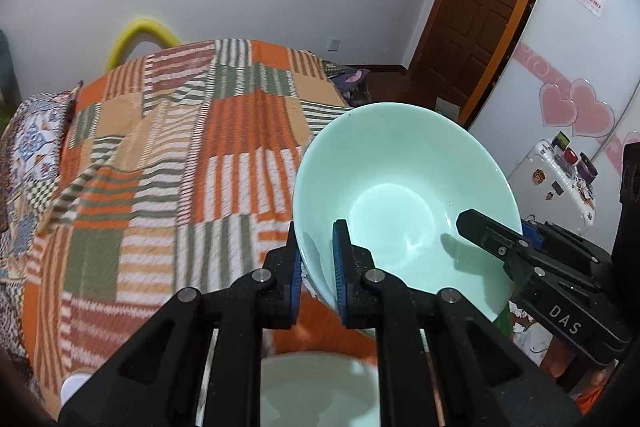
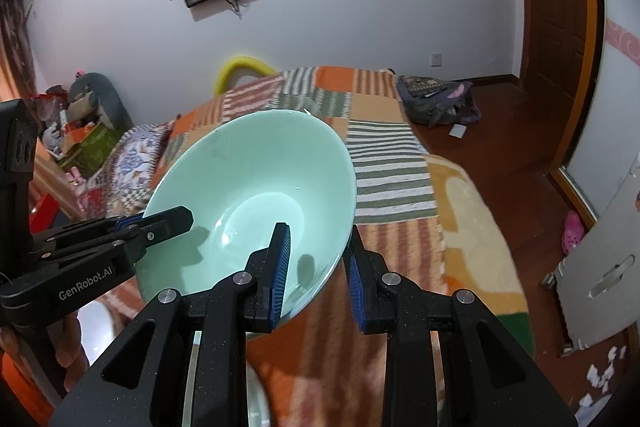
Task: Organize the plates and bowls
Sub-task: 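Lift the mint green bowl with both grippers and carry it toward the bowl stack, then lower the mint green bowl into the white spotted bowl with both grippers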
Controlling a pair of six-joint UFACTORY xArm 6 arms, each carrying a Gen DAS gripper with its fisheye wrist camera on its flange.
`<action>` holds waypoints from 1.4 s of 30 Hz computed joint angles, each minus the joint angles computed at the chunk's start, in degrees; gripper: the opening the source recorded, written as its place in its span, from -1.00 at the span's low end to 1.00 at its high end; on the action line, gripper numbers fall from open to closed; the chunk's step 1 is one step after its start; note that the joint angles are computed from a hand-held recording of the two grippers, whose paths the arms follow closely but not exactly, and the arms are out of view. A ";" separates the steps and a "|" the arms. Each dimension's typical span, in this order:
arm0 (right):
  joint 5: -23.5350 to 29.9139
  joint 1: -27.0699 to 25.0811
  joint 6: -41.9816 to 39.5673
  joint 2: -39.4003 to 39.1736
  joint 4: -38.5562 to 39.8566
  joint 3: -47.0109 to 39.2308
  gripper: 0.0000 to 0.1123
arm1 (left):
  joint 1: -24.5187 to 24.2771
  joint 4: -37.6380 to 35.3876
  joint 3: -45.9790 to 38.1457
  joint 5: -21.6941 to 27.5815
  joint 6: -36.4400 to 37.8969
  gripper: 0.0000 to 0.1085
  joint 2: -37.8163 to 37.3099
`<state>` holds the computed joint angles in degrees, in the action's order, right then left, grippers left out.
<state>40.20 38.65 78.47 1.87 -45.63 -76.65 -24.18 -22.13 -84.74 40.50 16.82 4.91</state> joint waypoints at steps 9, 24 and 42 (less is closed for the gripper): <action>-1.22 4.43 0.21 3.61 0.39 -3.46 -0.57 | 6.37 -3.04 12.01 1.97 2.82 -0.76 -12.05; -4.09 9.23 -7.15 16.11 6.19 -16.88 -0.57 | 18.77 -4.82 24.35 3.50 7.70 -0.76 -25.66; -0.24 13.65 -21.97 31.83 18.58 -35.94 -0.57 | 32.32 -8.07 31.64 5.44 14.09 -0.76 -30.64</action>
